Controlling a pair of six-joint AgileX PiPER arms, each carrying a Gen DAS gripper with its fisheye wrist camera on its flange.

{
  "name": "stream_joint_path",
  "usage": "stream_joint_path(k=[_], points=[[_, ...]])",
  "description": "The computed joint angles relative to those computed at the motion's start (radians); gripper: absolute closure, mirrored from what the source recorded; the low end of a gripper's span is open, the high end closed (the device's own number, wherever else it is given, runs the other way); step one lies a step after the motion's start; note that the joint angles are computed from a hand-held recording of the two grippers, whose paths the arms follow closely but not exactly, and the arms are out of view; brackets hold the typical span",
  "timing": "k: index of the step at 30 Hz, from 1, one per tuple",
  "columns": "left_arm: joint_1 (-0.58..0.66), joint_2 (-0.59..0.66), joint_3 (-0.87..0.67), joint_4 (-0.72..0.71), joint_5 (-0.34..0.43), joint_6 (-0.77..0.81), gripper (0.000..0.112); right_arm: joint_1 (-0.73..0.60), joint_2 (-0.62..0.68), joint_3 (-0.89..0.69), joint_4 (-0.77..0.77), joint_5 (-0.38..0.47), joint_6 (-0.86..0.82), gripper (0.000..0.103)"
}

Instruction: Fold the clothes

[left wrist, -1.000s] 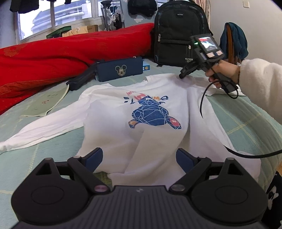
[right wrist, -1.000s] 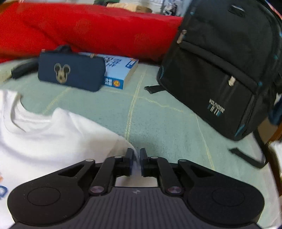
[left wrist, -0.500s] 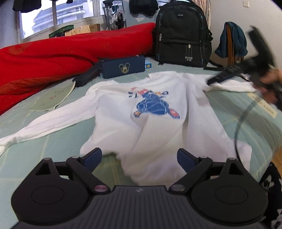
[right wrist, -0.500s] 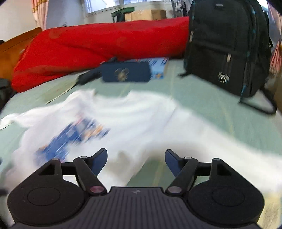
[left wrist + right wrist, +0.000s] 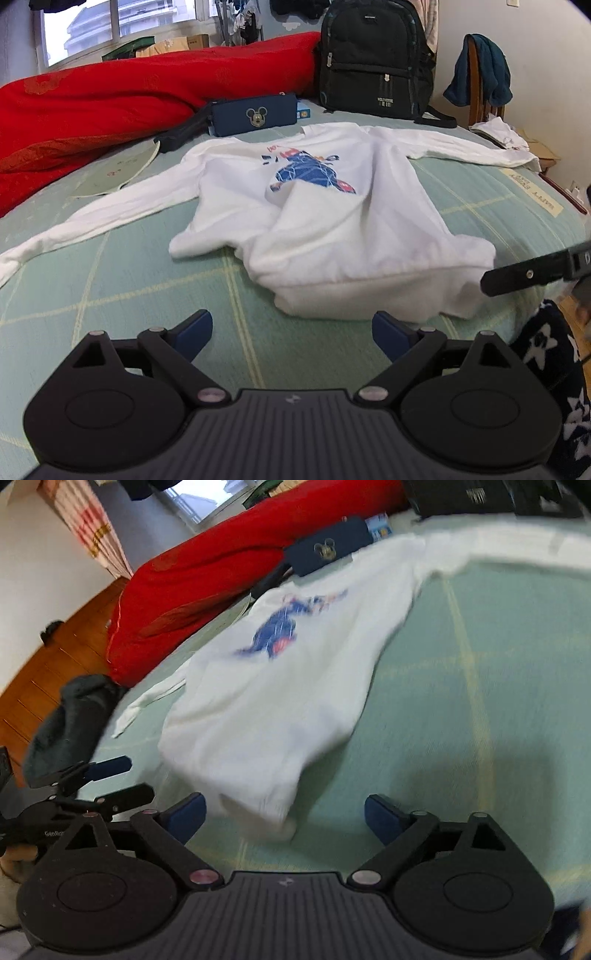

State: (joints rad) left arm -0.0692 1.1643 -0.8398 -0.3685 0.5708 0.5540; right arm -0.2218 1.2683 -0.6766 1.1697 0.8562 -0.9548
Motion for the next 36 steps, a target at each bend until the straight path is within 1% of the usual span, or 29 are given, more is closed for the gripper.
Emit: stream_joint_path(k=[3,5,7,9,10,14,16,18,19,20,21,23,24,25,26,27,28,30,33,36], points=[[-0.005,-0.013,0.018,0.014,0.002,-0.014,0.019,0.012,-0.006,0.055,0.124,-0.036,-0.064,0.0],[-0.005,-0.023,0.026,0.024,0.003,-0.025,0.019,0.009,0.013,0.06,0.184,0.004,-0.102,0.0],[0.002,-0.031,0.029,0.023,0.007,-0.026,0.019,0.033,0.031,0.055,0.21,0.032,-0.143,0.0],[0.008,-0.037,0.03,0.034,0.007,-0.041,0.019,0.101,0.025,0.064,0.231,-0.028,-0.178,0.0],[0.011,-0.04,0.03,0.041,0.007,-0.05,0.019,0.121,0.021,0.067,0.249,-0.042,-0.196,0.0],[0.034,-0.049,0.024,0.043,0.015,-0.054,0.019,0.172,-0.005,0.08,0.332,-0.065,-0.281,0.001],[0.037,-0.052,0.023,0.049,0.017,-0.063,0.019,0.175,-0.021,0.079,0.36,-0.054,-0.325,0.002],[0.037,-0.054,0.022,0.048,0.02,-0.064,0.019,0.161,-0.026,0.075,0.367,-0.025,-0.341,0.003],[0.034,-0.056,0.023,0.051,0.02,-0.066,0.019,0.158,-0.025,0.074,0.366,-0.019,-0.343,0.006],[0.03,-0.057,0.024,0.054,0.019,-0.069,0.019,0.16,-0.023,0.076,0.37,-0.025,-0.345,0.012],[0.027,-0.059,0.025,0.057,0.019,-0.071,0.019,0.159,-0.017,0.075,0.367,-0.02,-0.343,0.015],[0.021,-0.061,0.026,0.061,0.018,-0.077,0.019,0.155,-0.012,0.077,0.357,-0.011,-0.339,0.028],[0.02,-0.062,0.025,0.061,0.019,-0.077,0.019,0.156,-0.019,0.081,0.352,-0.016,-0.337,0.033],[0.019,-0.062,0.025,0.064,0.019,-0.082,0.019,0.162,-0.025,0.08,0.34,-0.033,-0.326,0.046],[0.017,-0.063,0.024,0.07,0.019,-0.088,0.019,0.171,-0.03,0.078,0.328,-0.056,-0.31,0.066],[0.016,-0.065,0.024,0.077,0.019,-0.094,0.019,0.171,-0.037,0.079,0.32,-0.067,-0.298,0.076],[0.014,-0.067,0.024,0.082,0.019,-0.099,0.019,0.162,-0.043,0.079,0.314,-0.065,-0.289,0.089],[0.012,-0.067,0.023,0.089,0.021,-0.108,0.019,0.127,-0.063,0.085,0.311,-0.054,-0.276,0.089],[0.008,-0.067,0.02,0.096,0.021,-0.115,0.019,0.022,-0.096,0.093,0.31,0.017,-0.264,0.09],[0.001,-0.067,0.02,0.101,0.019,-0.121,0.019,-0.06,-0.147,0.087,0.26,0.031,-0.221,0.09]])
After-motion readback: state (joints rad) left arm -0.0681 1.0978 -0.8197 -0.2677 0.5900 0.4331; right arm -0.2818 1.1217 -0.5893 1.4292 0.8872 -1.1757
